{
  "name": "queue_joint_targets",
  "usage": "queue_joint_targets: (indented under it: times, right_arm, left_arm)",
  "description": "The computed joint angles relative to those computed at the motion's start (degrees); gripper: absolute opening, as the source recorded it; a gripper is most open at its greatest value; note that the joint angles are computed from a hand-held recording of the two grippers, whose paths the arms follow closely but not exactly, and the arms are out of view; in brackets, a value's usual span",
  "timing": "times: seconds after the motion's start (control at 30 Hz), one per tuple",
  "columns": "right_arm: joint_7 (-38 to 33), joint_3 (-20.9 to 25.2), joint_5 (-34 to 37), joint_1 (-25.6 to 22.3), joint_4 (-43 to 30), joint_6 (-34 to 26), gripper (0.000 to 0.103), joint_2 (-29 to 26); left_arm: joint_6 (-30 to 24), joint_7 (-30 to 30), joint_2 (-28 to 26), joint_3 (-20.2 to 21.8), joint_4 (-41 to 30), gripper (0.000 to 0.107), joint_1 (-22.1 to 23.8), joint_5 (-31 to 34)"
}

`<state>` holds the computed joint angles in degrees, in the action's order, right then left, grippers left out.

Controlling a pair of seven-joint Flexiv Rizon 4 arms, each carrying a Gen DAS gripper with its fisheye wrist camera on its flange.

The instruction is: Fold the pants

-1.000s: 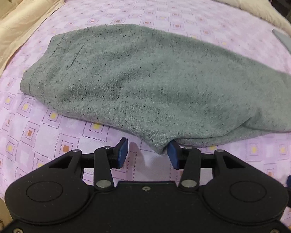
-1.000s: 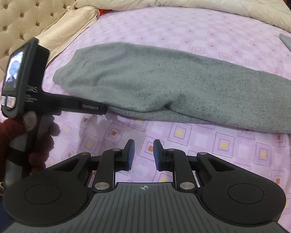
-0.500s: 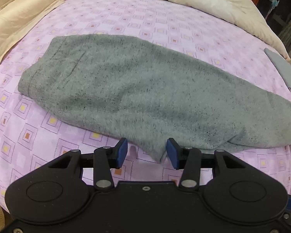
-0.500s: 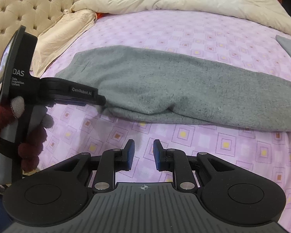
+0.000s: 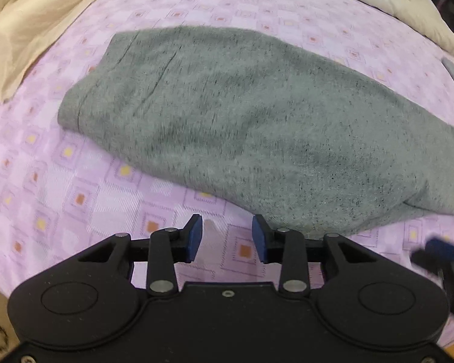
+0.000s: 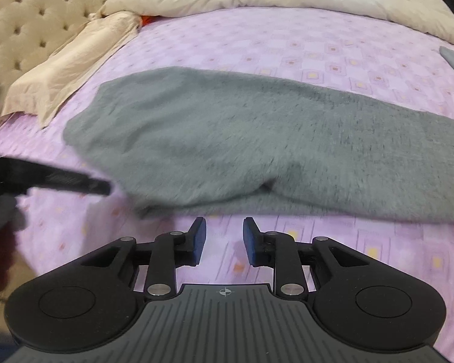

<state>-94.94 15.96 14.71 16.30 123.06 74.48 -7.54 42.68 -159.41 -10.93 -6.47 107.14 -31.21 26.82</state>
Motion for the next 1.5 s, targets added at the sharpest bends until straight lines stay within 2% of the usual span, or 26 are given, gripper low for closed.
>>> queue_joint_targets:
  times: [0.07,0.17,0.3,0.4,0.57,0.67,0.73,0.8,0.83,0.9,0.93,0.97,1.03,1.1,1.17,1.27,1.37,1.5]
  right_arm:
    - [3.2,-1.6,-3.3,1.0,-0.2,2.3,0.026,-2.3]
    - [4.1,-0.8,-3.0,-0.4,-2.6,2.1,0.026,-5.2]
    - [-3.4,5.5,7.0,-6.1,-8.6,-1.2,0.027,-8.6]
    - [-8.3,8.3,13.8,-8.1,-11.9,-4.4,0.027,-10.1]
    - [-16.1,10.2,20.7,-7.4,-14.9,-10.4,0.027,-10.3]
    - [-20.7,9.9,20.5,-5.0,-15.1,-13.6,0.027,-9.6]
    - [-21.0,8.3,18.5,-2.3,-13.7,-12.6,0.028,-8.4]
    - [-19.2,6.5,15.8,0.1,-11.2,-10.1,0.027,-6.4]
    - [-16.6,5.0,12.6,2.1,-8.9,-6.9,0.027,-5.3]
    - [-5.8,-0.3,0.8,6.9,-1.9,2.3,0.027,-3.2]
    - [-1.2,-2.0,-3.1,7.6,0.1,4.1,0.027,-2.6]
    - [3.1,-3.5,-5.7,7.7,1.2,4.6,0.027,-2.3]
    - [6.6,-3.6,-6.0,5.7,0.8,3.2,0.027,-2.7]
    - [5.1,-1.3,-2.3,2.1,-0.7,3.3,0.028,-3.8]
    - [-0.9,2.7,4.0,-2.5,-3.3,1.5,0.028,-4.8]
    - [-7.7,6.1,13.2,-6.7,-8.5,-3.7,0.039,-6.7]
    - [-13.8,8.4,22.6,-8.6,-13.2,-9.0,0.040,-8.4]
    - [-23.7,9.4,26.8,-8.3,-15.5,-16.9,0.040,-7.8]
  left_arm:
    - [-1.5,2.6,-0.1,-0.1,-0.8,0.045,0.2,0.5]
    - [-2.8,5.6,-0.5,0.1,-1.7,0.046,1.0,-0.2]
    - [-3.1,5.7,0.6,0.7,-0.9,0.046,1.9,-1.5]
    - [-4.1,6.6,1.6,0.6,-0.1,0.046,2.5,-1.8]
    - [-5.7,7.9,2.8,0.1,0.8,0.046,3.3,-2.1]
    - [-5.7,9.0,3.0,-0.1,0.8,0.046,3.9,-2.4]
    - [-5.9,9.8,2.7,-0.3,0.3,0.046,4.1,-2.3]
    - [-5.5,9.9,2.7,-0.2,0.2,0.046,4.2,-2.1]
    - [-5.1,10.0,2.7,-0.1,0.3,0.046,4.4,-2.3]
    - [-4.1,10.4,2.5,0.0,0.5,0.046,4.7,-3.2]
    - [-3.9,10.5,2.3,0.0,0.4,0.046,4.8,-3.4]
    - [-3.8,10.5,2.1,0.0,0.3,0.046,4.8,-3.5]
    - [-3.3,10.8,1.7,0.0,0.0,0.046,4.8,-3.8]
    - [-3.1,11.5,1.1,0.1,-0.4,0.046,4.8,-4.0]
    - [-3.3,11.7,0.7,0.2,-0.9,0.046,4.5,-3.9]
    - [-3.6,11.6,0.7,0.4,-1.2,0.046,4.2,-3.9]
    - [-4.6,11.4,1.0,0.5,-1.2,0.046,4.0,-3.9]
    - [-6.0,11.0,1.6,0.4,-0.9,0.046,3.9,-4.0]
